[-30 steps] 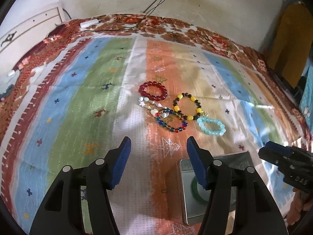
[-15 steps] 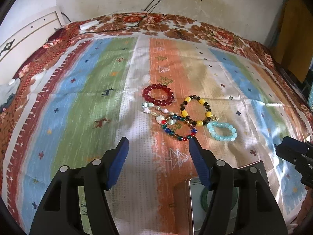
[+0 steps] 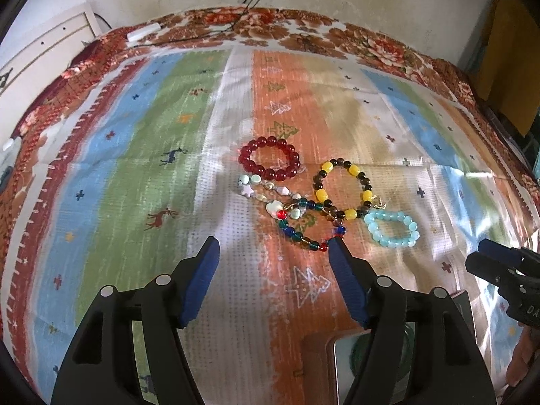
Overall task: Organize jewelry
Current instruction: 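Move both open grippers back toward the remaining bracelets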
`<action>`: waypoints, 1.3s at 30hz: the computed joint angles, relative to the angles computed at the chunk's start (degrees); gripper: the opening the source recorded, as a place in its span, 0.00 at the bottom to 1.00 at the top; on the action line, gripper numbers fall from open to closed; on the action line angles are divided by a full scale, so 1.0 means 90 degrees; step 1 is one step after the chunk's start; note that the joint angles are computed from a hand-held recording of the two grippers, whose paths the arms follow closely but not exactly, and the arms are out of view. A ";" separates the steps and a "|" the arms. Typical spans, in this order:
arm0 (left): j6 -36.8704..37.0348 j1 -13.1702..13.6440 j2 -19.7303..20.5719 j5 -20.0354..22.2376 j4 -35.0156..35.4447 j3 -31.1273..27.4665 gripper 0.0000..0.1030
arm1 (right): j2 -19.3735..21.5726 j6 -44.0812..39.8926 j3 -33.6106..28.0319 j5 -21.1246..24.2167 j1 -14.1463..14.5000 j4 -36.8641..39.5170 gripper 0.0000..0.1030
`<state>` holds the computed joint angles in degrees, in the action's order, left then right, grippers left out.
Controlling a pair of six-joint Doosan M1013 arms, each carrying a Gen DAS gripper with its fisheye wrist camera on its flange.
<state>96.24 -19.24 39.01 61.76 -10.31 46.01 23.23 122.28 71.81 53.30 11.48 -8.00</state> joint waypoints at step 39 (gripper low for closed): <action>-0.0186 0.0023 0.1369 0.1674 -0.0241 -0.2018 0.65 | 0.0829 -0.0430 -0.0811 0.0697 -0.0285 0.0487 0.53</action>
